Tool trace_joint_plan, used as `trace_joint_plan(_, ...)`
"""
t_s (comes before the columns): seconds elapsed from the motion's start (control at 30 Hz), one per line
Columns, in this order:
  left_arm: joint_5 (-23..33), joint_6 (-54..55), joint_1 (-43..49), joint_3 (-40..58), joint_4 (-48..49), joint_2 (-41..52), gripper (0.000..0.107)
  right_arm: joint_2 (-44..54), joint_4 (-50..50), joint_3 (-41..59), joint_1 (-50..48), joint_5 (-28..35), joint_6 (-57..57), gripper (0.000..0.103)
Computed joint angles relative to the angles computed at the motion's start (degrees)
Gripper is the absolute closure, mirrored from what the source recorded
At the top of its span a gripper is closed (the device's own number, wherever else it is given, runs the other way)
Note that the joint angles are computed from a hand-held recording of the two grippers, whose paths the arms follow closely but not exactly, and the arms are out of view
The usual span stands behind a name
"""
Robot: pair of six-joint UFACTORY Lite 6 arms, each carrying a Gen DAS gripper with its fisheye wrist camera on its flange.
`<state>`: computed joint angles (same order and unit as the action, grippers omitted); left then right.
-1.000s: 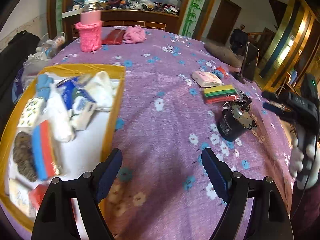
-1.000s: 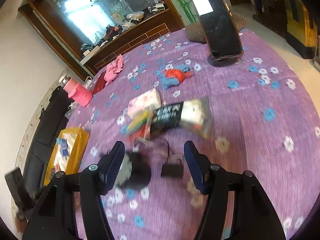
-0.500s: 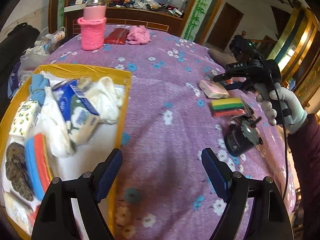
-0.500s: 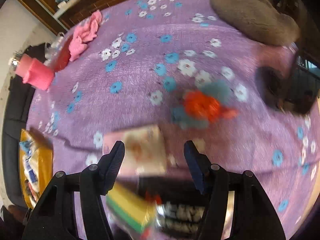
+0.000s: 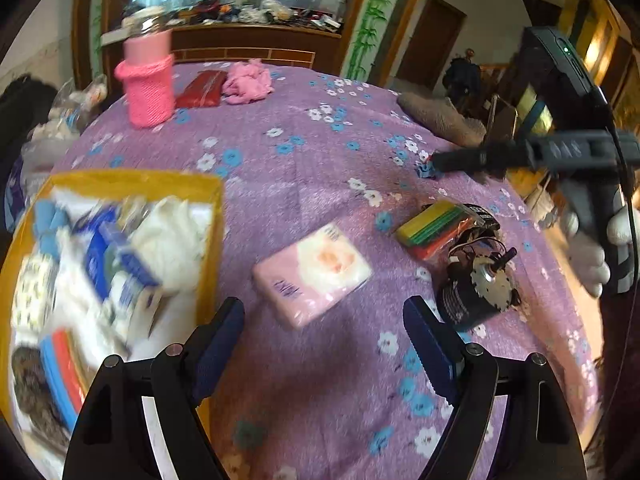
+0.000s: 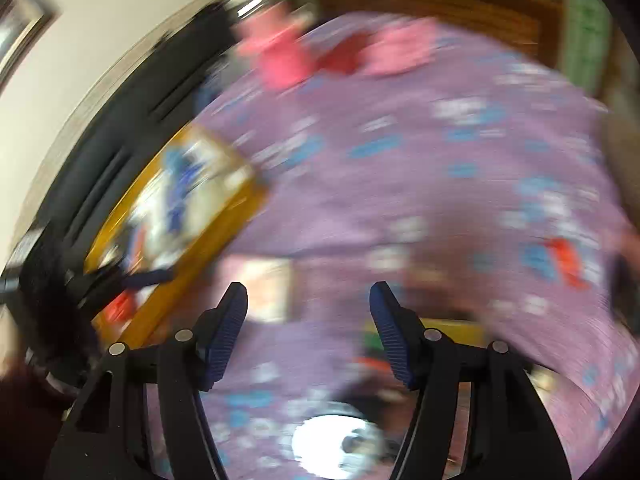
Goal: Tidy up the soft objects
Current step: 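Grasp the pink rose-print tissue pack with the left tool, then grasp the red bag with teal knit cloth with the right tool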
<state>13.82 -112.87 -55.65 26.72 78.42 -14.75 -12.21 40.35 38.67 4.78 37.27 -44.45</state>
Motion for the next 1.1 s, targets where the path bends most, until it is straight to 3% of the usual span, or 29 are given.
trace_joint_plan(0.13,3.7,6.3,-1.8,11.4,2.8,14.6,0.025,-2.3,-3.6,-2.5,-16.2,-7.3,5.4,0.039)
trace_joint_plan(0.27,5.4,19.1,-0.6,19.8,-3.5,24.9,0.025,5.3,5.7,0.0,-29.0,-8.3,-5.2,0.039)
trace_joint_plan(0.37,3.6,26.0,2.8,24.4,-9.1,30.1,0.025,11.3,9.7,2.5,-31.8,-8.3,-8.7,0.039)
trace_joint_plan(0.6,-0.6,35.7,6.2,29.1,-17.7,35.7,0.023,25.5,14.1,11.7,-26.2,-11.4,-5.1,0.04)
trace_joint_plan(0.83,0.0,45.2,5.9,33.4,-25.2,40.6,0.023,32.0,4.7,17.4,-20.5,-13.8,4.0,0.04)
trace_joint_plan(1.1,0.1,41.3,5.5,33.4,-21.3,40.8,0.022,35.7,3.8,20.6,-20.5,-12.0,6.0,0.039)
